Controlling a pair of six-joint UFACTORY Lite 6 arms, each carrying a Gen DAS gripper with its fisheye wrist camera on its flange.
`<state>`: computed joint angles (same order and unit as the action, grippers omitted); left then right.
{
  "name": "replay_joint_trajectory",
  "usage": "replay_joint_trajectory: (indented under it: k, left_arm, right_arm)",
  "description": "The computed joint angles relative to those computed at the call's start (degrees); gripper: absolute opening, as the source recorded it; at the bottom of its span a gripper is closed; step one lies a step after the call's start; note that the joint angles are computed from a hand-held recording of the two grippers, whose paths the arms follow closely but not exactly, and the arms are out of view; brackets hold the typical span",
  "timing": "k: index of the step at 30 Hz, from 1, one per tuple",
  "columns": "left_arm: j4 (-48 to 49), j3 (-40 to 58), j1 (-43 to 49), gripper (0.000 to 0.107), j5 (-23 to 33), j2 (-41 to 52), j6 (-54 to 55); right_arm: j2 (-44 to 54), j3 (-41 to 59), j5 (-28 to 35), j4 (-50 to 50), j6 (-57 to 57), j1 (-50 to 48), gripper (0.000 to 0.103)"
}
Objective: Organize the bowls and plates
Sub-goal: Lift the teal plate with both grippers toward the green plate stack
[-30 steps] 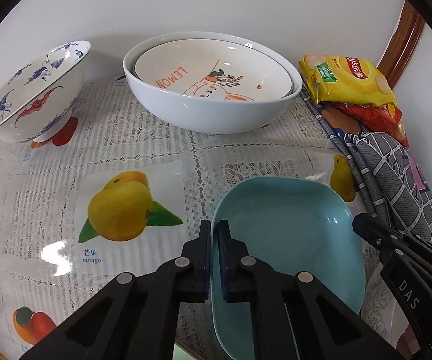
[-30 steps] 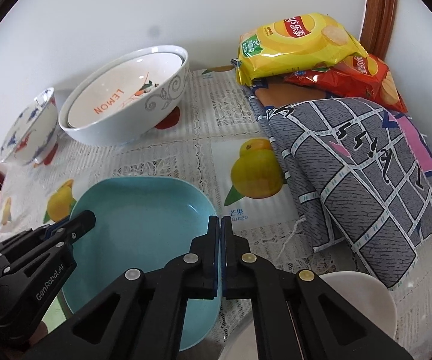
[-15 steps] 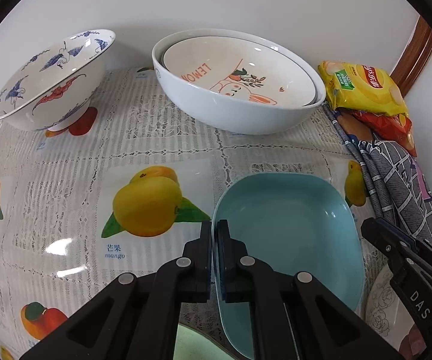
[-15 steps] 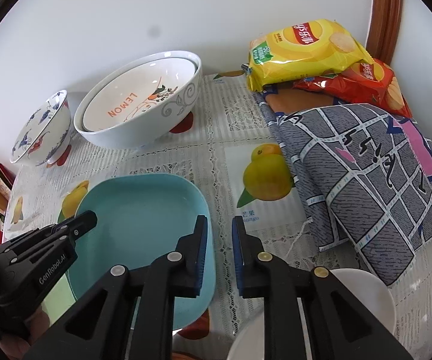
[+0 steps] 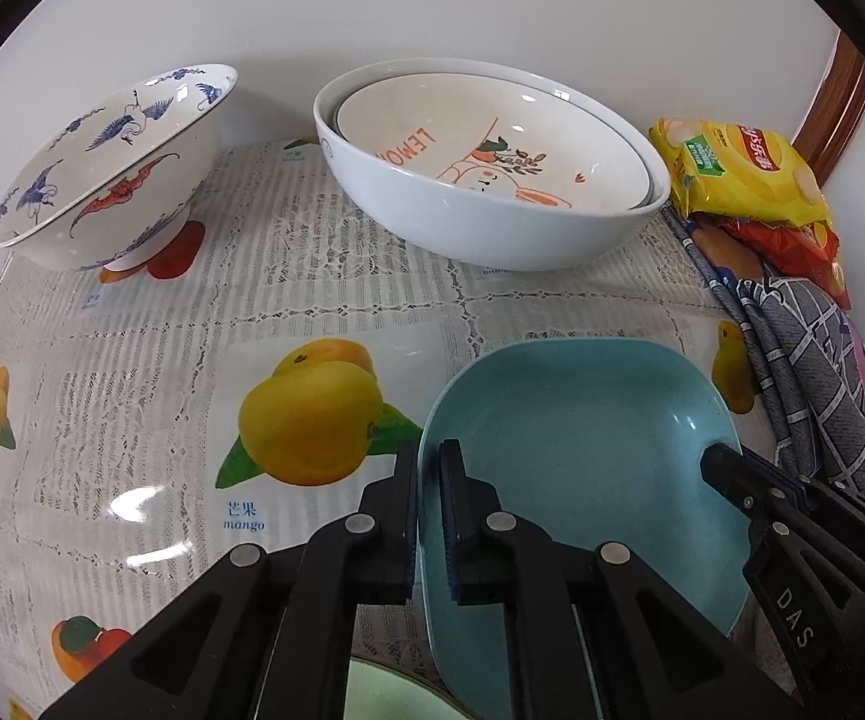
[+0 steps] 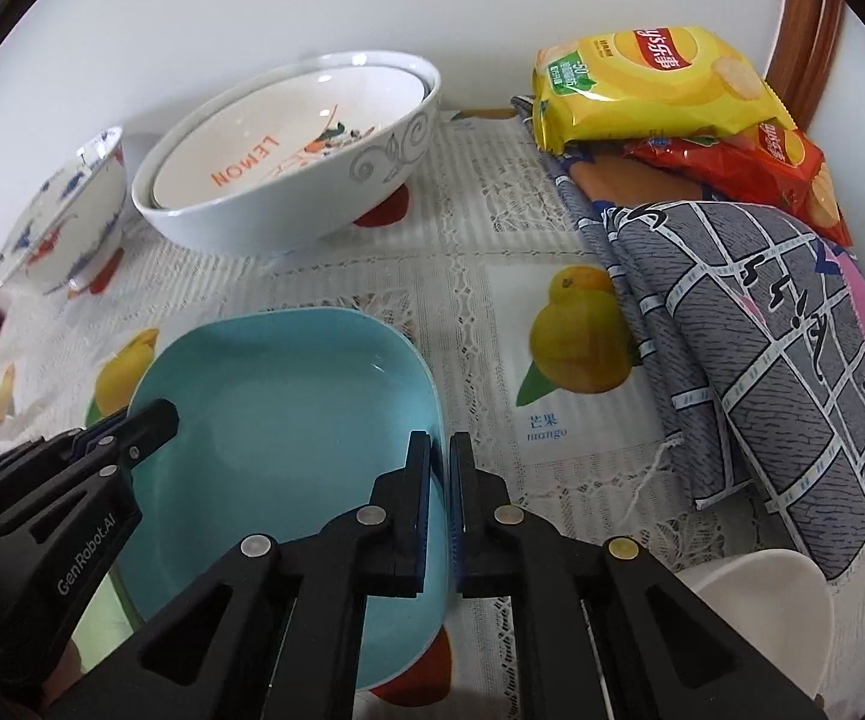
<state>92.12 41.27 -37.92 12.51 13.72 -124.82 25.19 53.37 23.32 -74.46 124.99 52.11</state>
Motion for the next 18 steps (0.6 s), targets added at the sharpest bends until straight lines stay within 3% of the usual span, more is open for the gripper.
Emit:
replay_joint_trajectory:
  k: [6,11,18]
  left_arm:
    - [-5.99,-3.25,-1.05,0.007,1.14,-7.69,5.78]
    - [-16.49,-6.53,-3.92,0.007,2.83,-15.58,14.41]
    - [-32.85,-9.14,-13.11,0.007,11.84,-25.87,25.84]
  right_arm:
    - [-6.96,-4.86,1.59,-3.69,5.19,2.19,0.004]
    - [-15.92,-9.28,3.82,0.19,3.36,4.64,0.003]
    - [-28.37,-15.37,9.73,9.44,-0.16,11.61,0.003]
